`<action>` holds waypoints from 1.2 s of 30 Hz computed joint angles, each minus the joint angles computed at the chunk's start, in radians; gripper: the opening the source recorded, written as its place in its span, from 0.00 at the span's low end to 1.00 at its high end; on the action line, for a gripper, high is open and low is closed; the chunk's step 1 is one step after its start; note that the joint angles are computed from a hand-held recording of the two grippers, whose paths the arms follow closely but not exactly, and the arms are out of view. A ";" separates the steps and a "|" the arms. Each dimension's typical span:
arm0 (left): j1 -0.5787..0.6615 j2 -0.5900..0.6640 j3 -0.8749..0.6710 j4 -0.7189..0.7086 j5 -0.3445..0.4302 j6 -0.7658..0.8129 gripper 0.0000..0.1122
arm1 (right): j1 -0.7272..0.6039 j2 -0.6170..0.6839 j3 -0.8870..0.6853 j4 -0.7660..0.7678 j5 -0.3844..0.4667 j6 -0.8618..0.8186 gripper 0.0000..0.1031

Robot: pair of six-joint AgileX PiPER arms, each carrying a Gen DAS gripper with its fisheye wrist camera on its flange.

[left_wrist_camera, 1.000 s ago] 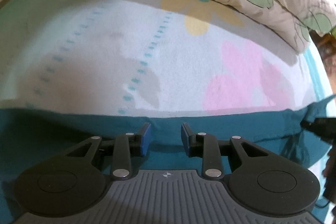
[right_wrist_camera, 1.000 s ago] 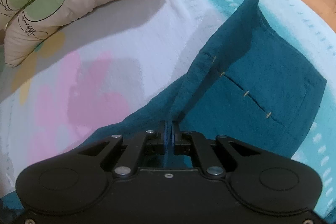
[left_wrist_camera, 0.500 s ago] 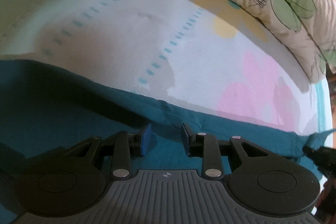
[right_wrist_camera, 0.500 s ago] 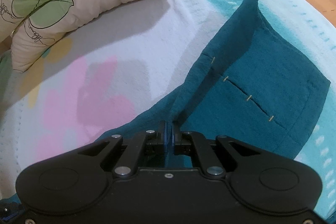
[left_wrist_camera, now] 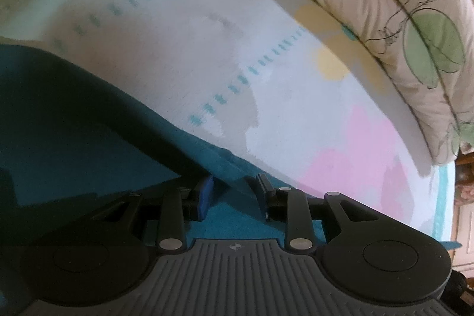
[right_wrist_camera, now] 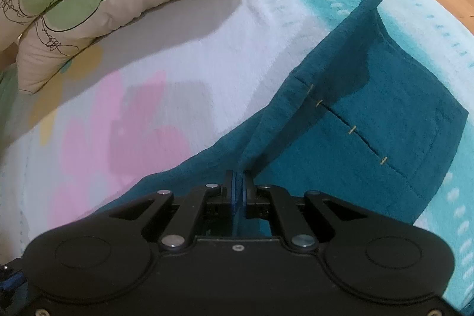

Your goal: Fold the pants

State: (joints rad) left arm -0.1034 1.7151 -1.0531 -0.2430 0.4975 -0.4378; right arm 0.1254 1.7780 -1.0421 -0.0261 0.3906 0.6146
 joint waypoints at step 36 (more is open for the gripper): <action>-0.515 -0.840 0.342 0.638 0.335 -0.599 0.04 | -0.022 -1.036 0.459 0.133 0.409 -0.082 0.08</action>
State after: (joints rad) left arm -0.6179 0.8750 -0.7115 0.3950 0.8325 -1.0368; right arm 0.1033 0.7418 -0.5826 0.1069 0.7993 0.5327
